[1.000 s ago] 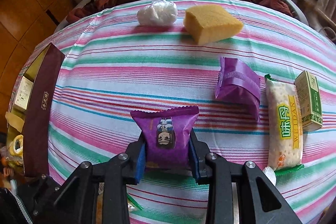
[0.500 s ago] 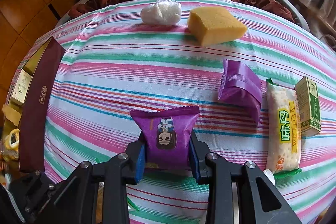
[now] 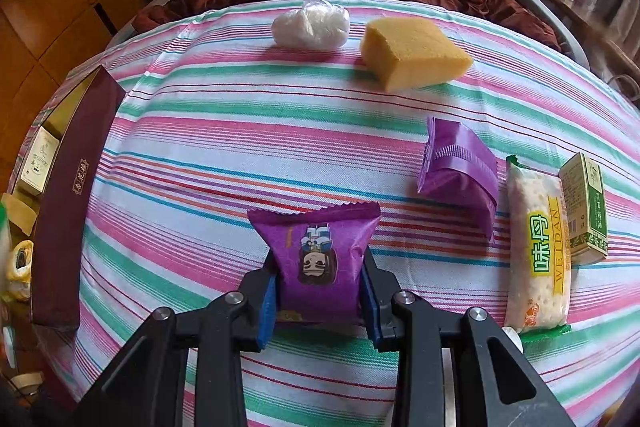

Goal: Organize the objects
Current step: 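Carry the cracker pack with the left gripper into the gold tray and release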

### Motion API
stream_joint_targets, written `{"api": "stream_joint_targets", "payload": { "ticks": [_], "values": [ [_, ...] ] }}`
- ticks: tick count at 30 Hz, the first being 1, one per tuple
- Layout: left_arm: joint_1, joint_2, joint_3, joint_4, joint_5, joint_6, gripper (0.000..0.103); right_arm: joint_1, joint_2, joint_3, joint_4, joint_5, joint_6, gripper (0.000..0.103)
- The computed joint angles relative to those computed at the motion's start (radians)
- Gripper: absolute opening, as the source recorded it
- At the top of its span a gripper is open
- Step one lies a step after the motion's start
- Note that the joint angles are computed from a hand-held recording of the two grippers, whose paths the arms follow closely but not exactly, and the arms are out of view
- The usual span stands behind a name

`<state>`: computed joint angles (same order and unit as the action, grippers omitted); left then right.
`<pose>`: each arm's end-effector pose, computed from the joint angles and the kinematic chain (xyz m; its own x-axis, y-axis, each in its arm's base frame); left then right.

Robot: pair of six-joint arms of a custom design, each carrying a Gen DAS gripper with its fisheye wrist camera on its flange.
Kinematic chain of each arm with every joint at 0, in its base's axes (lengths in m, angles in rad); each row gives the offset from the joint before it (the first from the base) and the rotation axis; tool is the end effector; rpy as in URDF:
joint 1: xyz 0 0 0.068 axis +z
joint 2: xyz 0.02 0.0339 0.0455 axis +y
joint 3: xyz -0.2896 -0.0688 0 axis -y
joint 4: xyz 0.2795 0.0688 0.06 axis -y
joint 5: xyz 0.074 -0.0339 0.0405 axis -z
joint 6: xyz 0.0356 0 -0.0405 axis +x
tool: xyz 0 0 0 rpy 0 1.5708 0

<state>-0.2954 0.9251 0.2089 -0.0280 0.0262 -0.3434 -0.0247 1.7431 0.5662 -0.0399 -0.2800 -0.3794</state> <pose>0.1686 -0.0523 0.1323 -0.7144 -0.1344 -0.6867 0.0732 0.9616 -0.2644 0.2700 0.0032 0.0622 -0.8443 -0.3352 -0.4180 -0.4142 0.9032 0.1124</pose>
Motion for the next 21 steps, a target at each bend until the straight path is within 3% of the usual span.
{"api": "stream_joint_targets", "payload": {
  "ticks": [3,8,13,21],
  "values": [
    [0.254,0.049,0.014,0.002,0.091,0.065,0.045,-0.003,-0.002,0.0,-0.002,0.0,-0.005,0.035],
    [0.496,0.279,0.08,0.101,0.09,0.146,0.045,0.006,-0.003,-0.002,0.004,0.011,-0.003,0.035],
    [0.623,0.589,0.208,0.17,0.067,0.139,0.045,0.008,-0.002,-0.001,0.006,0.014,-0.004,0.035],
    [0.684,0.771,0.328,0.171,-0.006,0.109,0.046,0.006,-0.001,0.0,0.006,0.016,-0.008,0.035]
  ]
}}
